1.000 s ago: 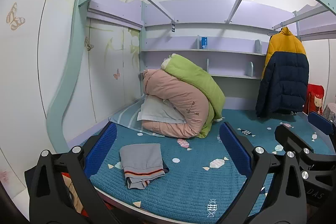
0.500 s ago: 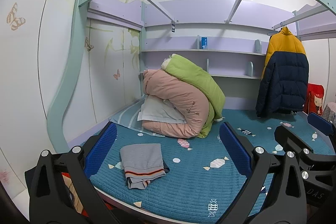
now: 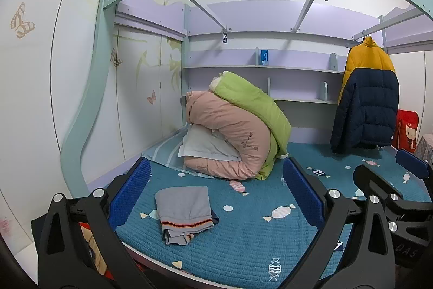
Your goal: Fold large clothes
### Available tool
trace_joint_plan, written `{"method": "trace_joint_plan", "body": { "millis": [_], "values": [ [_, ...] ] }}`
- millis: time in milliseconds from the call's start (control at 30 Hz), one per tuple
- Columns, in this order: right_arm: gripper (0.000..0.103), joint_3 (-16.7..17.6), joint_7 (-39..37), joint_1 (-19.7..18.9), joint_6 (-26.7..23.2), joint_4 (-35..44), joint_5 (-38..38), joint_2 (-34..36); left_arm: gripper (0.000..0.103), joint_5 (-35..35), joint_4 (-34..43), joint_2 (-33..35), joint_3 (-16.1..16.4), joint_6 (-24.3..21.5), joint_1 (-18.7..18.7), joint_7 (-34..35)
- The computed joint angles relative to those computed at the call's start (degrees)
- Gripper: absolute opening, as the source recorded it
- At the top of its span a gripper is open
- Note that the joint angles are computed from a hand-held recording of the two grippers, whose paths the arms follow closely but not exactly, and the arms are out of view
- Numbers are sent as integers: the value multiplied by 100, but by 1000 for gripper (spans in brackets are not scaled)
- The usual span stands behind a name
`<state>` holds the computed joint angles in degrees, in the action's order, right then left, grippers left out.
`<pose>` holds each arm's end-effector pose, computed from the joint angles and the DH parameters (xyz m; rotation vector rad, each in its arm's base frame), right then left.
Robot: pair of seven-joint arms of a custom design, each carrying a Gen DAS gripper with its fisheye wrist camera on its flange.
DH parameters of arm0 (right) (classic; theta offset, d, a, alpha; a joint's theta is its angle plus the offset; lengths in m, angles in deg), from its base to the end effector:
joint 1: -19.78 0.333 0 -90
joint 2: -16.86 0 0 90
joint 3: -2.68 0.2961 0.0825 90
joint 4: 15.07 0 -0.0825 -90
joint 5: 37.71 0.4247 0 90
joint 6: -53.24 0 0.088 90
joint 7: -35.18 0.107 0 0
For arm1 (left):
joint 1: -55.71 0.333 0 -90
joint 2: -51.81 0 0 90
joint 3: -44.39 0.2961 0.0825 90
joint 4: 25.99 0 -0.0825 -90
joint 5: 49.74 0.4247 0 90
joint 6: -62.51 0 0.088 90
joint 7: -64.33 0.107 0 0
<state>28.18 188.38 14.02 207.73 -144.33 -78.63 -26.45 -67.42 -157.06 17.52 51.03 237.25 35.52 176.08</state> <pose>0.3843 0.2336 0.7065 -1.2360 1.5045 -1.1622 0.4539 -0.0690 0.7122 -1.1807 1.5986 -1.2986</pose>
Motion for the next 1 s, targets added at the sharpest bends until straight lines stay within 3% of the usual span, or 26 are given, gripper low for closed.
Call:
{"method": "trace_joint_plan", "body": {
  "millis": [1000],
  "values": [
    [96,51,194,72,-138,96,-138,87,98,99,-9,8,-10,38,35,-108]
  ]
}}
